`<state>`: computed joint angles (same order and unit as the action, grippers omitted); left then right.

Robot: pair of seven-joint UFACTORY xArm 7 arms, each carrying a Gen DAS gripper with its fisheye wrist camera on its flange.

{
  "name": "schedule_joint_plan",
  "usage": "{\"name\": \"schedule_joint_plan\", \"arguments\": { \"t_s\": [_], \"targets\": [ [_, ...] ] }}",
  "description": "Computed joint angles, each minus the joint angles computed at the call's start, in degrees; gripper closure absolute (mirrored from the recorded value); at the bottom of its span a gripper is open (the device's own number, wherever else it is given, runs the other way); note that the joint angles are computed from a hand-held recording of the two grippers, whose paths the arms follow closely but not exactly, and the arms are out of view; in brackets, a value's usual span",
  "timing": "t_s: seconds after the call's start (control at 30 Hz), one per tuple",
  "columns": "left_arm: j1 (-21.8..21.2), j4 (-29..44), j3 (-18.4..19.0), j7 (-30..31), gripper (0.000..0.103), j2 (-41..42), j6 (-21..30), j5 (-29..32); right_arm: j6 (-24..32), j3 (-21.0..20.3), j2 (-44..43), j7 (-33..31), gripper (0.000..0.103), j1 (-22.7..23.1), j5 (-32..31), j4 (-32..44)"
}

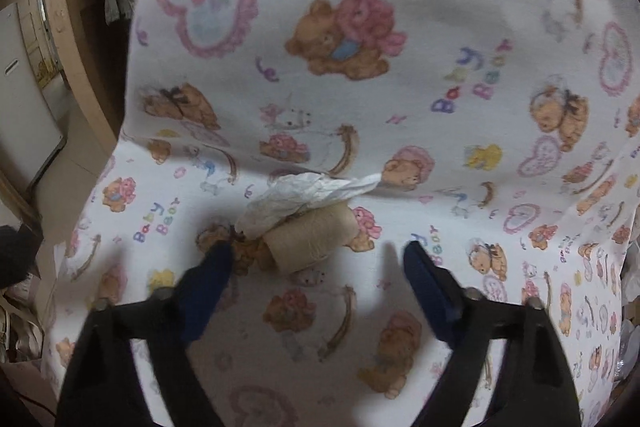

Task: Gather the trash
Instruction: 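Grasp the cream thread spool with the right gripper, then grasp the white tissue with the left gripper while the right gripper holds the spool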

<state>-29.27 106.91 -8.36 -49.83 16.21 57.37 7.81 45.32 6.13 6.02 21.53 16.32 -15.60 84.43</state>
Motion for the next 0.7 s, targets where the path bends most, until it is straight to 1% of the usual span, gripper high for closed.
{"name": "schedule_joint_plan", "arguments": {
  "t_s": [0.03,0.1,0.13,0.17,0.2,0.3,0.37,0.43,0.57,0.63,0.7],
  "targets": [
    [0.0,-0.1,-0.1,0.1,0.006,-0.1,-0.2,-0.1,-0.1,0.0,0.0,-0.1,0.039,-0.1,0.6,0.0],
    [-0.1,0.0,-0.2,0.6,0.006,-0.1,-0.3,-0.1,-1.9,0.0,-0.9,-2.2,0.063,-0.9,3.8,-1.3],
    [-0.2,0.1,-0.1,0.5,0.006,0.0,-0.2,0.2,-2.8,0.0,-1.6,-3.7,0.067,-1.3,5.4,-2.4],
    [-0.3,0.1,-0.1,0.5,0.006,0.0,-0.1,0.3,-3.5,0.0,-2.5,-5.2,0.077,-1.7,6.5,-3.6],
    [-0.4,0.2,-0.1,0.3,0.006,0.1,0.0,0.4,-3.8,0.0,-3.4,-6.1,0.078,-2.0,7.0,-4.6],
    [-0.6,0.1,0.0,-0.2,0.006,0.0,0.0,0.6,-5.8,-0.3,-7.5,-10.6,0.078,-3.1,11.6,-9.5],
    [-0.8,0.3,-0.1,0.1,0.006,0.1,0.2,1.0,-6.6,-0.5,-10.5,-12.6,0.079,-3.8,12.7,-12.6],
    [-1.1,0.9,0.0,0.1,0.006,0.5,0.7,1.6,-7.3,-1.4,-14.8,-17.2,0.079,-4.0,17.1,-16.7],
    [-1.7,1.8,0.0,0.4,0.006,1.1,1.4,2.2,-3.6,-3.9,-21.8,-24.4,0.078,-3.9,25.9,-22.0],
    [-2.0,2.1,-0.1,0.5,0.006,1.3,1.5,2.2,-1.4,-4.5,-24.6,-26.4,0.078,-4.3,27.3,-23.9],
    [-2.3,2.5,-0.1,0.8,0.006,1.7,1.8,2.3,1.0,-4.4,-28.4,-27.1,0.078,-4.9,27.0,-26.1]
  ]
}}
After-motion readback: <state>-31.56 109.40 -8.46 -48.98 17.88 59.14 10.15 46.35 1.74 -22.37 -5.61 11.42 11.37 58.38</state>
